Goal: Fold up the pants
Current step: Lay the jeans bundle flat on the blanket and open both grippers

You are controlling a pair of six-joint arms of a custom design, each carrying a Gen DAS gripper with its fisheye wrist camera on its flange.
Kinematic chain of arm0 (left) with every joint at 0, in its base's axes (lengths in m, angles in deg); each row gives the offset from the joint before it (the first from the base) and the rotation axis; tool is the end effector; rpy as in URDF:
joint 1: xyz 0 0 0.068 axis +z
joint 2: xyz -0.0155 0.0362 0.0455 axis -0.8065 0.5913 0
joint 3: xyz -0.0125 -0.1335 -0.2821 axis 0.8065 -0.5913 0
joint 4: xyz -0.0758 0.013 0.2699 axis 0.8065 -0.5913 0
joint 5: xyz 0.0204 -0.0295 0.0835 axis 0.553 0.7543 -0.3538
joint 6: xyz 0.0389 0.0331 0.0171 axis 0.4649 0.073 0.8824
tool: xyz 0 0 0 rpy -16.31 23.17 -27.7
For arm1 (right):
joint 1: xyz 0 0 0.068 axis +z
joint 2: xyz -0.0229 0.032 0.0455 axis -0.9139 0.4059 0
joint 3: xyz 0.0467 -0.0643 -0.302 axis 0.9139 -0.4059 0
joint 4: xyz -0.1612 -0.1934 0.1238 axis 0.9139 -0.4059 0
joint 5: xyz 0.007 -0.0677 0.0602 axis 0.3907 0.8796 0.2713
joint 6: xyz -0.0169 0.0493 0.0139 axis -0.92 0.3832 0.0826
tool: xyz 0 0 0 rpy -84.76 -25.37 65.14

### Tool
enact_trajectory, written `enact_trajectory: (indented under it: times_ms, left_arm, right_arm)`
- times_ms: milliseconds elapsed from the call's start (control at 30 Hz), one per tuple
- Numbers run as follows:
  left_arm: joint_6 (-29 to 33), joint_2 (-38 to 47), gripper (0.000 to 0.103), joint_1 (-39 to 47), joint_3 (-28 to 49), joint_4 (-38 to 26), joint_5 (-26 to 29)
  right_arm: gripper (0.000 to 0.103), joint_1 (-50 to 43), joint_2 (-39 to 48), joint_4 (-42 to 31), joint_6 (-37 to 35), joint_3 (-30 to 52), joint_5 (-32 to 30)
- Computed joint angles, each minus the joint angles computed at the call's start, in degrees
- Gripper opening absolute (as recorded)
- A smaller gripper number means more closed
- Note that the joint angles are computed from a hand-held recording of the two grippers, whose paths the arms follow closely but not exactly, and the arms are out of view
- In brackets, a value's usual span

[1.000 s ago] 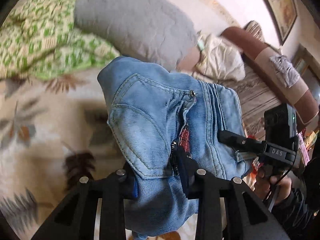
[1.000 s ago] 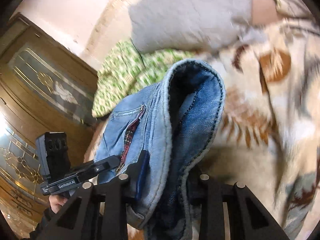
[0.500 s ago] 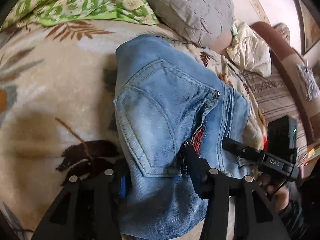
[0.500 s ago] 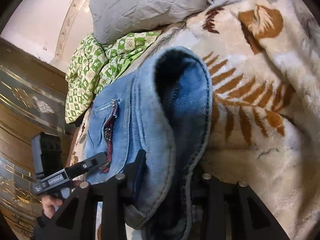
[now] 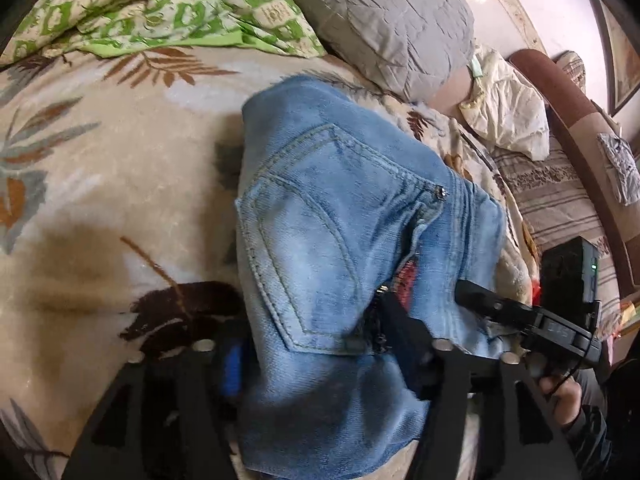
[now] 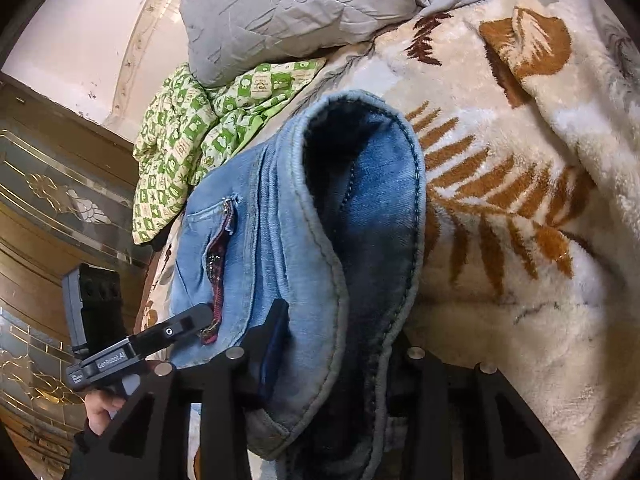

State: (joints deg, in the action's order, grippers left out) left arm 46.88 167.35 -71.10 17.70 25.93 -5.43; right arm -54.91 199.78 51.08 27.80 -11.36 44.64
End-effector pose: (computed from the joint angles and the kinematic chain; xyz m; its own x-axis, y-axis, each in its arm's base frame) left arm 0.2835 -0.0976 0.1102 -0.8842 -0.1954 -0.4243 0.0147 0.8962 -0.4433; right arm 0.3505 0.0927 0.0709 -0.9187 0.0605 -0.3904 -0.2445 0.6890 0.6822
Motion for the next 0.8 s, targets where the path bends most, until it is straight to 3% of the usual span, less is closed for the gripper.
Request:
enact_trajectory:
  times_ms: [33,67,100,167,333,500,800]
  left_arm:
    - [-0.1,-0.9,0.087,-0.5,-0.3,-0.5,-2.0]
    - [-0.1,-1.7,0.102,-1.3,0.0,-2.0,-4.7]
    - [0.6,-2.8,0.103,-2.3,0.2,-3.8,-8.3]
    - [1.8,-5.2,0.103,-4.1,-0.3,-5.2,-13.3]
    - [2.8,-12.8,0.103,-12.3,-2.5,-8.8,-29.0]
    - [0.4,-16.6,0.103,-17.9,-3.1,-12.4,-36.8]
    - [-13.9,-24.1,0.103,-32.2,-0.2,-27.7,-50.7]
  right_arm:
    - [0.055,-0.3,-0.5,-0.6,0.0,0.0,-0.3]
    - [0.068,-0.6,-1.1,-1.5,-0.1,-0.1,-0.7]
    - [0.075,-0.6,-1.9,-2.0,0.1,-0.2,-0.6]
    - [0.102,-1.0,-5.0,-2.8,0.0,-1.3,1.3]
    - [0.103,-2.2,-12.2,-4.9,-3.3,-3.6,2.4]
    - [0.103,-1.9,-18.5,-6.2,-5.3,-6.9,4.6]
    - [0.103,2.4,-35.2,-14.9,-4.6,-13.9,18.1]
